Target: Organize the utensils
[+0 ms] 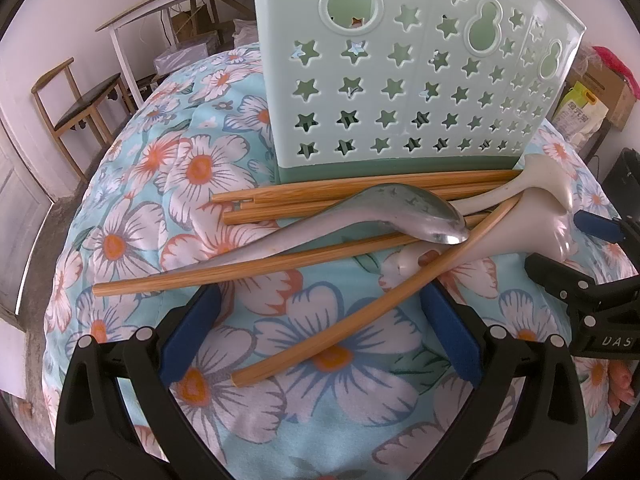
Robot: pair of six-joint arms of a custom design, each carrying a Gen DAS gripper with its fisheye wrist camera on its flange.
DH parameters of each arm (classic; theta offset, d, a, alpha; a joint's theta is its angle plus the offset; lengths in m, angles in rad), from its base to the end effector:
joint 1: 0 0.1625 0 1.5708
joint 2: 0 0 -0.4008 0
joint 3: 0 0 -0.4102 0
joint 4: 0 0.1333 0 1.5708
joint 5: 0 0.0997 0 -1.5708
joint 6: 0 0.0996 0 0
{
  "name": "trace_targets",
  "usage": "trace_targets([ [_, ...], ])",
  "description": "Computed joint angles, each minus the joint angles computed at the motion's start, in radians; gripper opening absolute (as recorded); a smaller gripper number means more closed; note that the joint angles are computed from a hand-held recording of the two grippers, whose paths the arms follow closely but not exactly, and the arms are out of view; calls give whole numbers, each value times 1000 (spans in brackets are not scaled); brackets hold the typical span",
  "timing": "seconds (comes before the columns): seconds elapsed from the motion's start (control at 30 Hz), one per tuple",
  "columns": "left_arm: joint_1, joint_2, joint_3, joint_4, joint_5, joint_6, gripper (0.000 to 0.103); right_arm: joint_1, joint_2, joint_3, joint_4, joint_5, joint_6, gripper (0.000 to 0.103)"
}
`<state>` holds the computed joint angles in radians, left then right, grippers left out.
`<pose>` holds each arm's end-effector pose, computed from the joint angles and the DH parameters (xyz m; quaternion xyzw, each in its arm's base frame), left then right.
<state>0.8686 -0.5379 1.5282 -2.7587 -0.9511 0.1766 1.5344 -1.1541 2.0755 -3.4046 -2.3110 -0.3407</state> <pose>-0.2951 -0.6448 -0.0351 0.3759 0.8705 -0.1695 0.2686 0.0468 -0.5315 0.2362 -0.0307 -0.8514 0.3426 0.3959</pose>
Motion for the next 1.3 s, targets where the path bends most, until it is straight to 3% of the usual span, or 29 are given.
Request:
trace_targets([
  [0.5, -8, -17, 12, 18, 18, 5, 96, 6, 1, -1, 2, -9, 4, 98],
  [0.53, -18, -32, 44, -4, 32, 28, 94, 8, -1, 2, 0, -9, 2, 96],
  [0.6, -32, -68, 96, -45, 41, 91, 67, 8, -24, 20, 5, 10, 8, 90],
  [0.73, -11, -152, 110, 42, -141, 98, 63, -7, -104, 66, 16, 114, 44, 85],
  [0.8, -9, -147, 94, 34, -176, 161, 57, -12, -125, 60, 47, 129, 66, 82],
  [0.87, -19, -125, 88, -22, -144, 235, 50, -20, -139, 50, 88, 145, 82, 77],
  [0.97, -15, -95, 47, 1, -153, 326, 47, -21, -147, 42, 125, 151, 78, 75],
  [1.17, -13, -14, -26, -13, -94, 566, 38, -42, -154, 14, 207, 201, 100, 69],
  [1.3, -29, 6, -10, -119, -91, 715, 19, -59, -157, 0, 232, 255, 127, 59],
])
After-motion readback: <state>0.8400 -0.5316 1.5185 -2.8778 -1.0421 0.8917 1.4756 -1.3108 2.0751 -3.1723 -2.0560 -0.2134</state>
